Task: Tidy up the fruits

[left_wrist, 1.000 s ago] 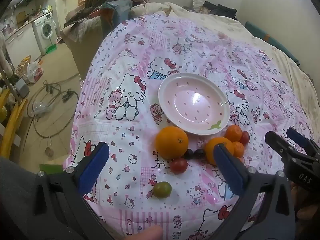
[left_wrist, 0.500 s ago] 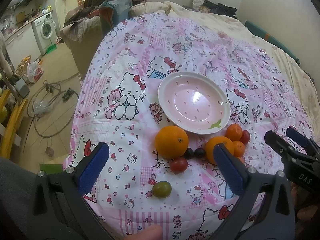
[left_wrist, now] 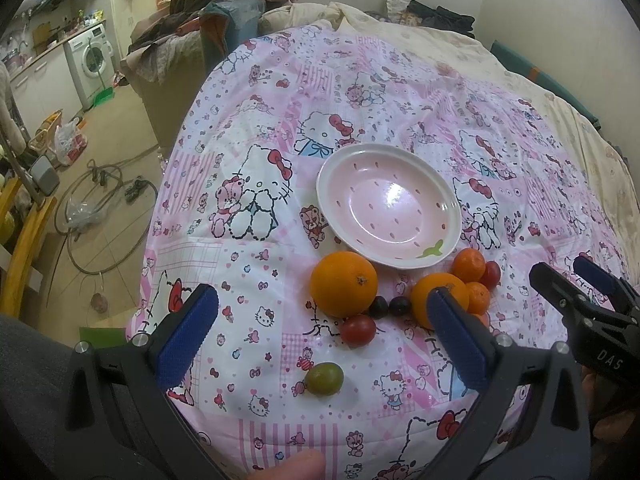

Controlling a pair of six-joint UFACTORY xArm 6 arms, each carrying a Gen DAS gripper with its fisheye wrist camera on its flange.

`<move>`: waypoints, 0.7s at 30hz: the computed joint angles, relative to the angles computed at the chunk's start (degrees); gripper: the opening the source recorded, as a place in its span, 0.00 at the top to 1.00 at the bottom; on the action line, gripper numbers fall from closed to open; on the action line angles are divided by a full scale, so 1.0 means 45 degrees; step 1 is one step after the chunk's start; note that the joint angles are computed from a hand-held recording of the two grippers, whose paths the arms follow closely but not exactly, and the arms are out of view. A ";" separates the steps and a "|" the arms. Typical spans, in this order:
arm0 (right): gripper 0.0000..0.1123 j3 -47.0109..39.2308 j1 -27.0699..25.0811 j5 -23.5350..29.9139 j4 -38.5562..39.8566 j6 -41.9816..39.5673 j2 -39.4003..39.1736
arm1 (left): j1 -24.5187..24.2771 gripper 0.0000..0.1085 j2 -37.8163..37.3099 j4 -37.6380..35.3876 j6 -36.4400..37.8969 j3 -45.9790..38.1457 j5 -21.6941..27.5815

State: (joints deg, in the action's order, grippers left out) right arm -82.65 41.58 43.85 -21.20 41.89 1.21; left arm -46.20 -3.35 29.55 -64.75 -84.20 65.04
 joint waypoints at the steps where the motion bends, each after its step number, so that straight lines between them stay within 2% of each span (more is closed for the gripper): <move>1: 0.11 -0.0018 -0.0001 0.0021 0.0002 -0.0006 0.0004 | -0.0009 0.05 0.0039 0.0015 -0.0020 -0.0038 0.0013; 21: 0.11 -0.0064 -0.0028 0.0079 0.0050 -0.0035 0.0020 | -0.0056 0.05 0.0161 0.0031 -0.0069 -0.0184 0.0075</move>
